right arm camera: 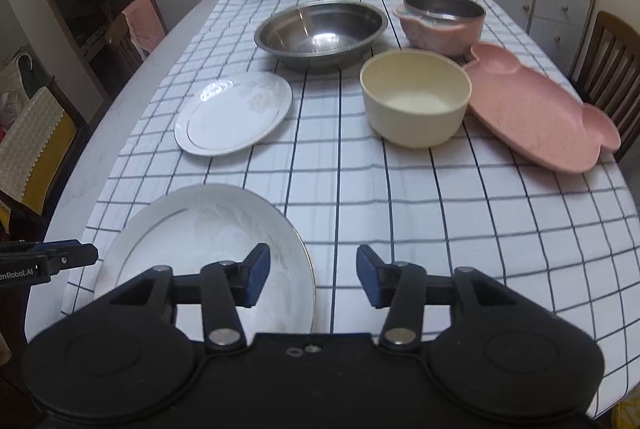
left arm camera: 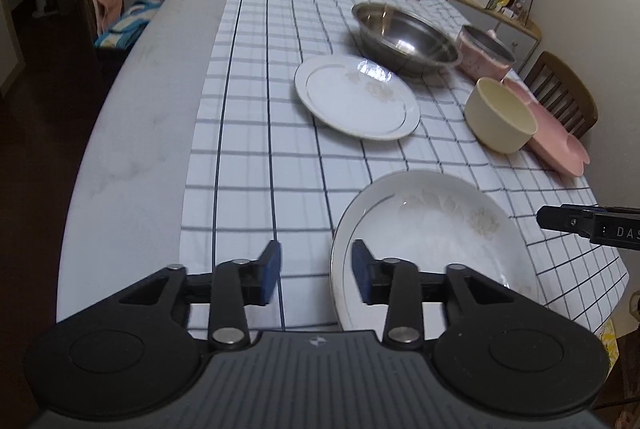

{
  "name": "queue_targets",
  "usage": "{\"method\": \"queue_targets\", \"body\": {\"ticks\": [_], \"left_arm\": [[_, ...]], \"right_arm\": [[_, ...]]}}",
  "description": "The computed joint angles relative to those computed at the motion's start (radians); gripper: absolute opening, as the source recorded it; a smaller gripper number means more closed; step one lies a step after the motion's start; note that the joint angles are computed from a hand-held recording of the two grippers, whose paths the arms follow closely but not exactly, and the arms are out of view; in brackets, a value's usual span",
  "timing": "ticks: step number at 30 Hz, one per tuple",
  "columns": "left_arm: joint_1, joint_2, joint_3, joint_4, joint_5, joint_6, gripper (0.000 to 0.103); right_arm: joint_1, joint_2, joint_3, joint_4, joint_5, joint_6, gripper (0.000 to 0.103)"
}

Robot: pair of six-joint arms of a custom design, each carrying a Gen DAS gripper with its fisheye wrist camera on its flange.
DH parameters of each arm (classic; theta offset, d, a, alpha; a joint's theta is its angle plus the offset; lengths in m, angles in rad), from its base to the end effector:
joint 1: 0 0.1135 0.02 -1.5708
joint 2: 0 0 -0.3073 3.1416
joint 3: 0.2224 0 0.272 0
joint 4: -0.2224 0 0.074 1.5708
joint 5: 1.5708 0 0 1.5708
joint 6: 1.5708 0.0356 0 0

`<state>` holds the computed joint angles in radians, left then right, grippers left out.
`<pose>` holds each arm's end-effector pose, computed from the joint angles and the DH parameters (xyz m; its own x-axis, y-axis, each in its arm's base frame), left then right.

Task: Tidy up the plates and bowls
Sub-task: 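Open both tools and release the large white plate, then close both tools on the rim of the small white plate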

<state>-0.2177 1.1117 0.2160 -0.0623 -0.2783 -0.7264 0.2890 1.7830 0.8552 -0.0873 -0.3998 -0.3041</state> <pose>0.1571 -0.0247 0.1308 -0.6326 -0.5141 -0.5792 -0.4906 0.8447 -0.2140 0.3298 0.1125 0.1468 -0.6394 -0.4779 -0.6023 -0.6821 0.7141 0.1575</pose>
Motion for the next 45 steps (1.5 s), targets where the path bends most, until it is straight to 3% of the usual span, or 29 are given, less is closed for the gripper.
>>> {"method": "queue_targets", "body": {"ticks": [2, 10, 17, 21, 30, 45], "left_arm": [[-0.003, -0.029, 0.006, -0.005, -0.021, 0.025, 0.059], [0.049, -0.012, 0.067, 0.012, -0.015, 0.147, 0.061], [0.116, 0.047, 0.117, 0.068, -0.013, 0.232, 0.078], [0.161, 0.109, 0.150, 0.113, -0.006, 0.262, 0.078], [0.276, 0.295, 0.219, 0.238, 0.081, 0.302, 0.082], [0.422, 0.664, 0.435, 0.291, 0.225, 0.348, 0.083]], "right_arm": [[0.005, -0.013, 0.002, 0.006, -0.001, 0.004, 0.058], [0.043, -0.029, 0.024, 0.033, 0.005, 0.035, 0.072], [0.091, -0.023, 0.053, 0.077, 0.037, 0.051, 0.088], [0.118, 0.000, 0.085, 0.089, 0.057, 0.060, 0.095], [0.158, 0.109, 0.199, 0.080, 0.092, 0.056, 0.095], [0.216, 0.375, 0.514, -0.033, 0.132, 0.045, 0.092]]}}
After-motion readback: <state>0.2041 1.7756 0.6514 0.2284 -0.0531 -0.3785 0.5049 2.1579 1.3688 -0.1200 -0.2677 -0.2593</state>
